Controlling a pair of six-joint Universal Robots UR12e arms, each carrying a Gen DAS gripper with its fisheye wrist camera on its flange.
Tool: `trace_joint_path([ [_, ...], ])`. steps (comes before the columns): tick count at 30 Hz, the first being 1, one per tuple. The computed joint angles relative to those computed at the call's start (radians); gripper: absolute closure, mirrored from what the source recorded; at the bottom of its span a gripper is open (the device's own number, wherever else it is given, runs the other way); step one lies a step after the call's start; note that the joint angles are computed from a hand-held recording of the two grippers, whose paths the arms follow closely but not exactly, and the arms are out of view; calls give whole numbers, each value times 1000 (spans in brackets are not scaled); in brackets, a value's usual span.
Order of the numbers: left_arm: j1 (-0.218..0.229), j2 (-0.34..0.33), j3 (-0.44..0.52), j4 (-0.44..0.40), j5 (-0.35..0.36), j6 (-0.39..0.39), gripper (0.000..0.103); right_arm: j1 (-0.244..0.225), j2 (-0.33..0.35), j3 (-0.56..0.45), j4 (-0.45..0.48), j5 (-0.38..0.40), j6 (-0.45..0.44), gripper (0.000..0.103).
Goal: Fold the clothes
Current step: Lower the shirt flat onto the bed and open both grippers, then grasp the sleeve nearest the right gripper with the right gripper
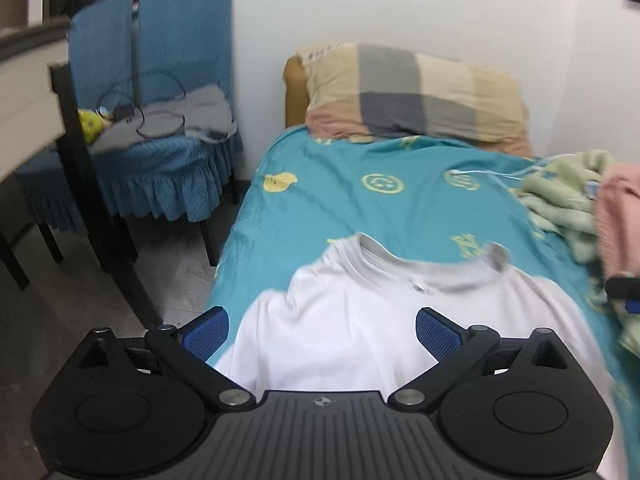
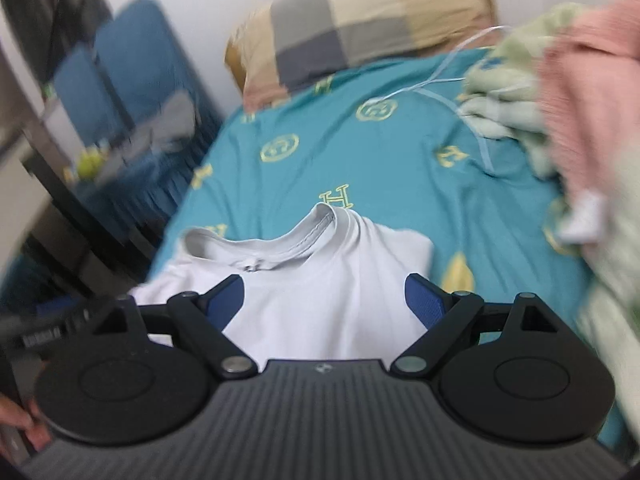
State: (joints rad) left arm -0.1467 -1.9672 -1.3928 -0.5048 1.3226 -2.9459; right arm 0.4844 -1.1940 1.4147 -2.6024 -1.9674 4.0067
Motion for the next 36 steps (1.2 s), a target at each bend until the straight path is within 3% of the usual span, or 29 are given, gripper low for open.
trace_joint_path([
  [5,40,191,-219,66,-87,-11,2,105,-104,137,-121,-161,101,15],
  [8,64,299,-341,97,-131,-25,2,174,-149,196,-160,-268,160,27],
  [11,80,382,-431,117,-150,1,2,220,-181,228,-158,-298,229,30],
  [12,86,407,-457,125,-159,7,2,235,-185,234,-167,-314,234,37],
  [15,111,461,-528,178,-223,19,1,277,-193,255,-188,-383,273,42],
  [18,123,488,-564,166,-253,25,1,299,-196,296,-244,-396,326,53],
  [21,126,496,-580,166,-256,15,1,293,-201,318,-232,-377,374,59],
  [27,117,484,-581,177,-229,6,1,287,-196,331,-234,-407,411,59],
  [36,116,474,-573,159,-214,-15,0,276,-187,326,-235,-373,386,59],
])
